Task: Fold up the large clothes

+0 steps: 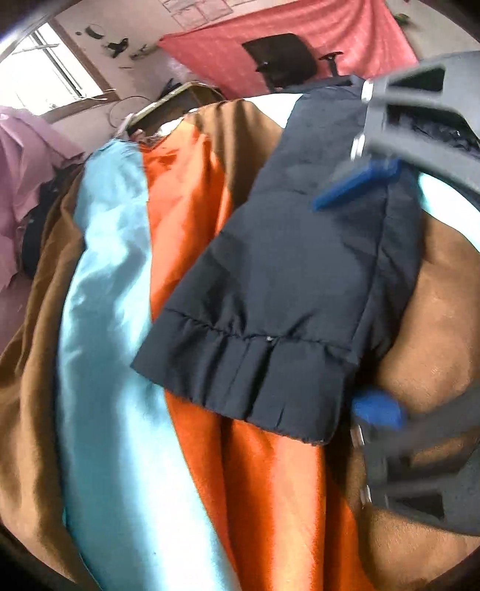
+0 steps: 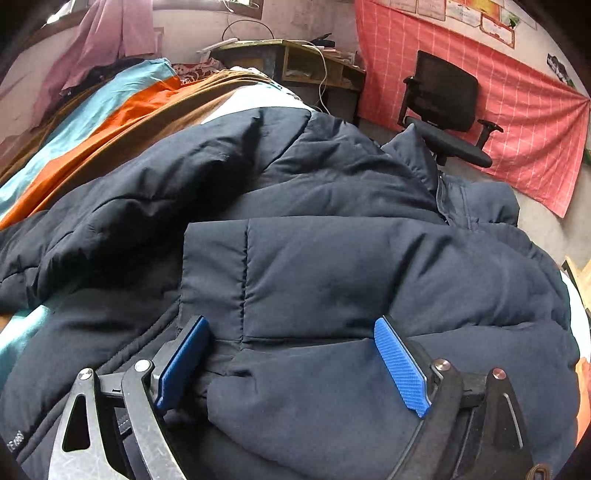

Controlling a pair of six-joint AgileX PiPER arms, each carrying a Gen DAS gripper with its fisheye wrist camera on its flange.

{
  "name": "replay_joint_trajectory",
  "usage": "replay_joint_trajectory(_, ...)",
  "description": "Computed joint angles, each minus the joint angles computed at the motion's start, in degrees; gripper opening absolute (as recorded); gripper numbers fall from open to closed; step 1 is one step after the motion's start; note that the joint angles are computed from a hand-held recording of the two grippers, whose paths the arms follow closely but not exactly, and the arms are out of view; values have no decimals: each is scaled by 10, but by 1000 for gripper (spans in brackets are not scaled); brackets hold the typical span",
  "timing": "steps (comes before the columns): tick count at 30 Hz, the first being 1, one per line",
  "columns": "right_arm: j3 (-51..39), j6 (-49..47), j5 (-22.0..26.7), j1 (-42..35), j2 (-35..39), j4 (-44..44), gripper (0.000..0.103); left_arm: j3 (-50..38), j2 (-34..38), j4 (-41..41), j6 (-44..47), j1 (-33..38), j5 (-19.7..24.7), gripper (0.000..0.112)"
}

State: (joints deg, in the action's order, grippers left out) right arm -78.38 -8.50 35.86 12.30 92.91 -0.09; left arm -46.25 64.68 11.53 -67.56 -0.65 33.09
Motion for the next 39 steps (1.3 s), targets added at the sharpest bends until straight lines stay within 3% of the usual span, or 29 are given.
replay_joint_trajectory(1,9,16,-7,8,-4,-18,92,-10,5,29,-27,-9,24,49)
replay_joint_trajectory(4,24,41,-27,17,-5,-50,93,-15,8,64,-58,-14,35,27)
replay_joint_trajectory(6,24,38,-28,17,-5,-46,94,-31,9,112,-86,-34,47,21)
replay_joint_trajectory(9,24,-15,-27,0,-11,16,95,-69,12,224,-144,-87,70,17)
replay_joint_trajectory(13,9,-126,25,-65,-46,199,95,-121,-3,382,-191,-185,108,15)
replay_joint_trajectory(16,-1,-164,69,-119,-75,283,95,-184,12,490,-199,-278,139,15)
replay_joint_trajectory(20,-12,-185,103,-186,-108,321,95,-319,88,555,-136,-375,115,14)
replay_joint_trajectory(24,-43,-197,142,-267,-117,347,95,-454,177,449,-9,-408,15,13)
replay_joint_trajectory(27,-79,-191,174,-327,-107,345,95,-534,246,282,134,-420,-35,13)
replay_joint_trajectory(32,-130,-198,237,-424,-84,375,95,-652,371,43,366,-455,-40,12)
replay_joint_trajectory(36,-162,-193,295,-503,-49,409,95,-731,457,-74,487,-477,-13,12)
replay_joint_trajectory(39,-170,-197,324,-559,-19,433,95,-787,522,-118,540,-485,3,12)
